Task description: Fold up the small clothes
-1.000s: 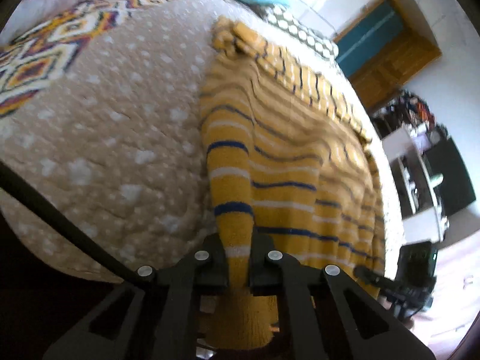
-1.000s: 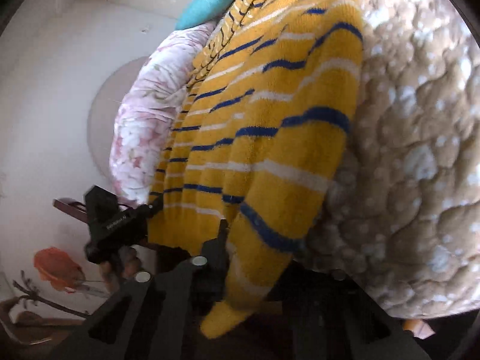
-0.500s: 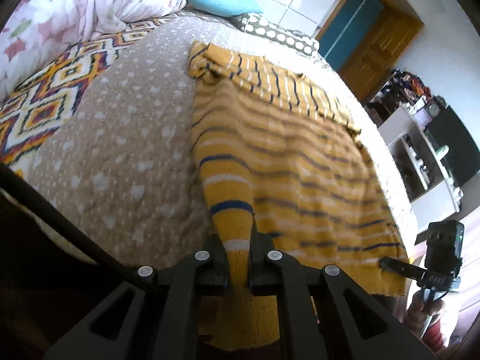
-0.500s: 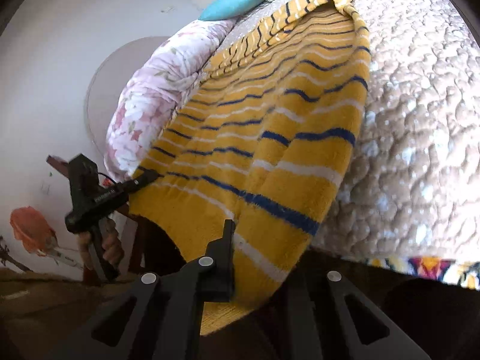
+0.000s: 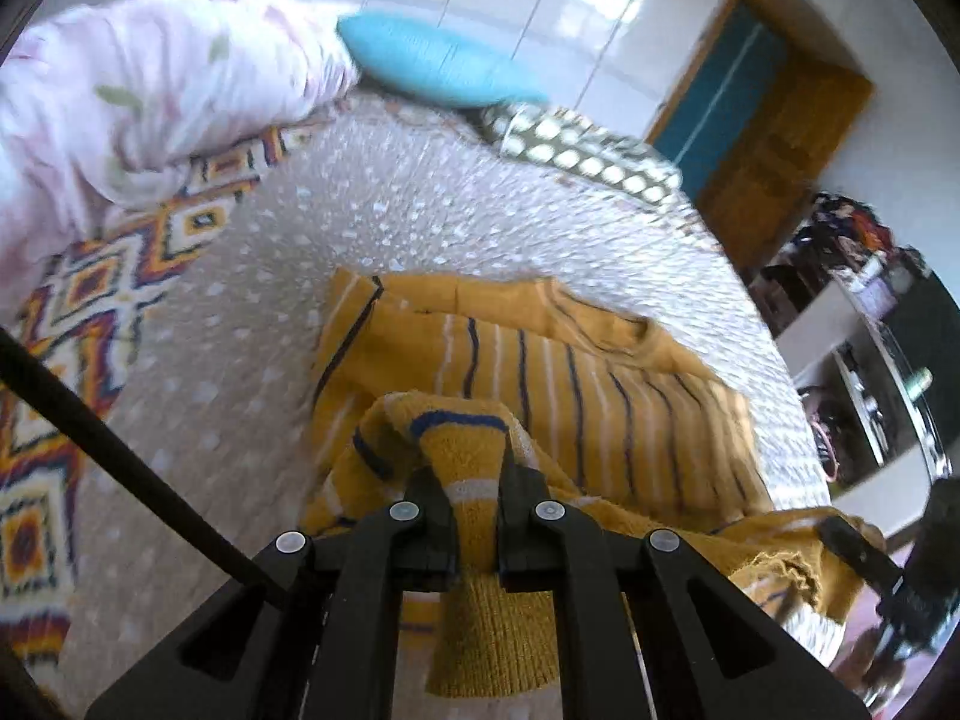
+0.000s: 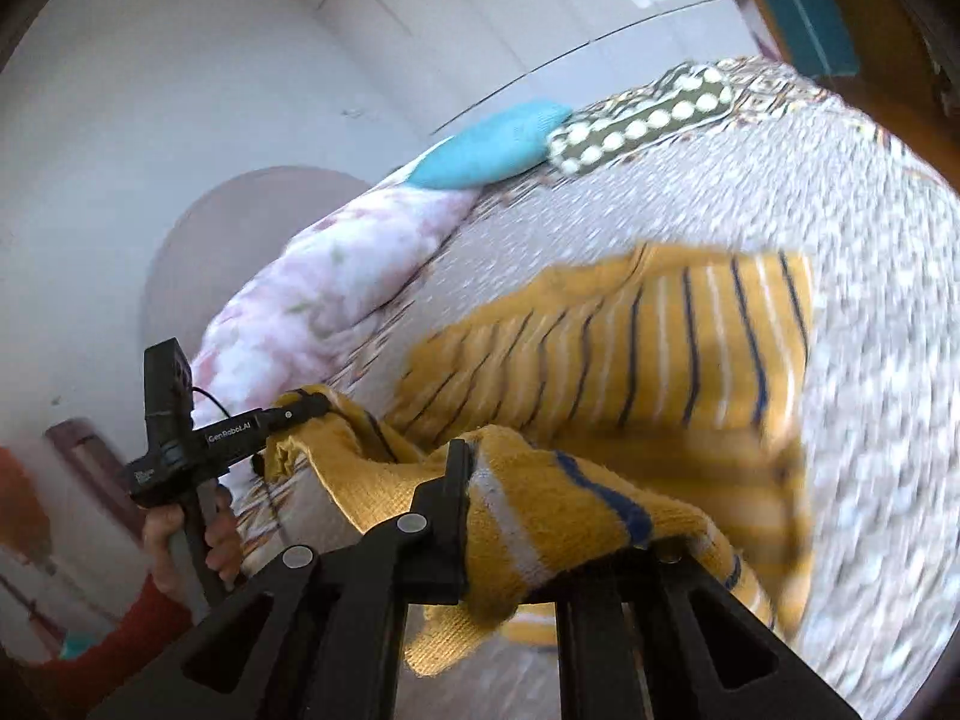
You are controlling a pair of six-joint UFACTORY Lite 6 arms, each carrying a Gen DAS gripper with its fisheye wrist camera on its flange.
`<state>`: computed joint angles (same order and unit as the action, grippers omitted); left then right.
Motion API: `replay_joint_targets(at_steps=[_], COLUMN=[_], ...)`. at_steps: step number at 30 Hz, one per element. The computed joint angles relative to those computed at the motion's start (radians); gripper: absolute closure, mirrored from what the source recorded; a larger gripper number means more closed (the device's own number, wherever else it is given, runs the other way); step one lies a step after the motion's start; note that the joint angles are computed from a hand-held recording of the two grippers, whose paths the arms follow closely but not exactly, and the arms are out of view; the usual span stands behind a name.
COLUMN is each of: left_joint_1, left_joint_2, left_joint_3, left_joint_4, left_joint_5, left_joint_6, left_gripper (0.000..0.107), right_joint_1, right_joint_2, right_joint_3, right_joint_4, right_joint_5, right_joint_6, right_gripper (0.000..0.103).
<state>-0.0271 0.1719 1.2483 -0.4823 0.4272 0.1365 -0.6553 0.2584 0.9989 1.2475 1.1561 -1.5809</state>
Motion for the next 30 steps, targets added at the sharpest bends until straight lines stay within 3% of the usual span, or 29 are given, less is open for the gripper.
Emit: replay_joint_targets(at_steps=[5, 9, 10, 13, 15, 18, 20, 25, 27, 30], left_joint_1=[-0.004, 0.037, 0.057, 0.109, 0.131, 0.144, 0.163, 0.184, 0.179, 0.175], left_joint_2=[0.350, 0.518, 0.556, 0.621, 0.644, 0.593, 0.584, 0.476, 0.381, 0.209], left_joint_3=[0.366, 0.537, 0.577, 0.637, 0.663, 0.607, 0.601, 0.468, 0.342, 0.114], left_joint_4=[0.087, -0.063, -0.130, -0.346, -0.423, -0.421, -0.426, -0.369, -0.319, -0.286], left_joint_5=[0.088, 0.169, 0.186, 0.256, 0.274, 0.183, 0.179, 0.163, 0.121, 0.046], left_joint_6=[-0.135, -0.062, -0.027, 0.102, 0.133, 0.139, 0.152, 0.171, 0.199, 0.266], left_gripper=[0.099, 0.094, 0.093, 0.081, 0.065, 0.040, 0.038, 0.038, 0.038, 0.038], right_joint_1=[0.139, 0.180, 0.184, 0.181, 0.182, 0.191, 0.200, 0.208, 0.206, 0.191], right_joint_2=[0.249, 0.481, 0.561, 0.733, 0.826, 0.926, 0.991, 1.138, 1.085, 0.916], right_joint_3=[0.279, 0.545, 0.641, 0.859, 0.992, 1.153, 1.265, 1.556, 1.497, 1.250], right_joint_4=[0.058, 0.028, 0.010, -0.018, -0.032, -0.057, -0.080, -0.158, -0.161, -0.121], right_joint_5=[-0.144, -0.180, -0.178, -0.155, -0.136, -0.126, -0.110, -0.083, -0.108, -0.171], right_joint_6=[0.147, 0.338, 0.415, 0.556, 0.634, 0.729, 0.796, 0.975, 0.957, 0.831], right_gripper=[0.094, 0.089, 0.082, 0.068, 0.064, 0.058, 0.049, 0.039, 0.039, 0.038])
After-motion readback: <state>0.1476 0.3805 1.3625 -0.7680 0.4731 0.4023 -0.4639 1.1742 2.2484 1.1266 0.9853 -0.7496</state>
